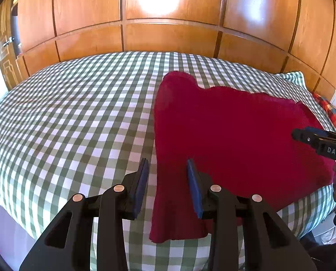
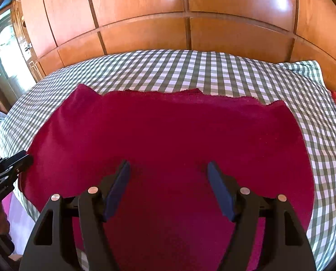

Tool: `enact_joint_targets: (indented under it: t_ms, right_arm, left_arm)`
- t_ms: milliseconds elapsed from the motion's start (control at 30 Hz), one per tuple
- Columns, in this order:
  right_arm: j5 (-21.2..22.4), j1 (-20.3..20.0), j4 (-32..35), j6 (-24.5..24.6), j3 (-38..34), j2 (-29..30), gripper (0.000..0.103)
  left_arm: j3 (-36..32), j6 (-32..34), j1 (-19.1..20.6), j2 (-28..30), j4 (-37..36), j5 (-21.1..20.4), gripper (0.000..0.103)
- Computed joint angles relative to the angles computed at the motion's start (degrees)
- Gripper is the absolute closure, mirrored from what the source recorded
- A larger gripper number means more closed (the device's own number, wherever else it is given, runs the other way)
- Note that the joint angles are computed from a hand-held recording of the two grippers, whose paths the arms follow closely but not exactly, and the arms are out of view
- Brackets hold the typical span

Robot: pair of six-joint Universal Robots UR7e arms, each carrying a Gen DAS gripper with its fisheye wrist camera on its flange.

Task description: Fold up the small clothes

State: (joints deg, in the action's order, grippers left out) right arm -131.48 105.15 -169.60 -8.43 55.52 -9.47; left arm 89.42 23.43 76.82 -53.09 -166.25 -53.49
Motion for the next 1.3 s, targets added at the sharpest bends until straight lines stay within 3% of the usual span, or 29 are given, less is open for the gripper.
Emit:
enact_joint_targets:
  t_ms: [133, 200, 433, 533, 700, 800, 833, 1033, 1233, 1300]
  right_arm:
    - [-0.5, -1.4, 1.4, 2.4, -0.6, 0.5, 0.032]
    - [-0.4, -1.7, -1.1, 0.6, -0.3, 0.9, 0.032]
    - [-1.2, -1.5, -5.1, -2.5, 0.1, 1.8, 0.031]
    - [-0.9, -1.7, -5.9, -2.9, 0.1, 1.9, 0.03]
    - [-0.2, -1.8, -7.1, -3.2, 0.7, 1.7, 0.03]
    - [-0.1, -1.8, -7.6, -3.5, 0.7, 1.8, 0.03]
    - [-0.1, -1.8, -7.7, -3.5, 0.7, 1.8, 0.03]
    - [0.0, -1.8, -8.0, -3.7, 0.7, 2.0, 0.03]
    - [-0.1, -1.8, -8.0, -3.7, 0.6, 2.1, 0.03]
    - [-0.2, -1.7, -8.0, -3.6, 0.5, 2.2, 0.03]
  left_arm:
    - [0.0, 0.0, 0.1, 0.2, 0.1, 0.0, 0.07]
    - [0.2, 0.2, 0.0, 0.2, -0.3, 0.1, 0.07]
    - [1.1, 0.6, 0.0, -0.6, -2.0, 1.0, 0.052]
    - [2.2, 0.8, 0.1, -1.6, -2.2, 1.3, 0.05]
    - [5.2, -0.1, 2.1, -6.3, 0.8, -4.4, 0.05]
    - [4.9, -3.2, 5.0, -9.9, 10.4, -12.5, 0.05]
    - [4.8, -3.8, 5.4, -10.5, 12.2, -13.5, 0.05]
    - [4.2, -5.2, 7.5, -11.5, 15.2, -19.6, 0.053]
    - [2.0, -3.9, 7.8, -9.3, 19.2, -23.3, 0.081]
    - [2.0, -3.0, 7.3, -9.0, 18.8, -22.9, 0.091]
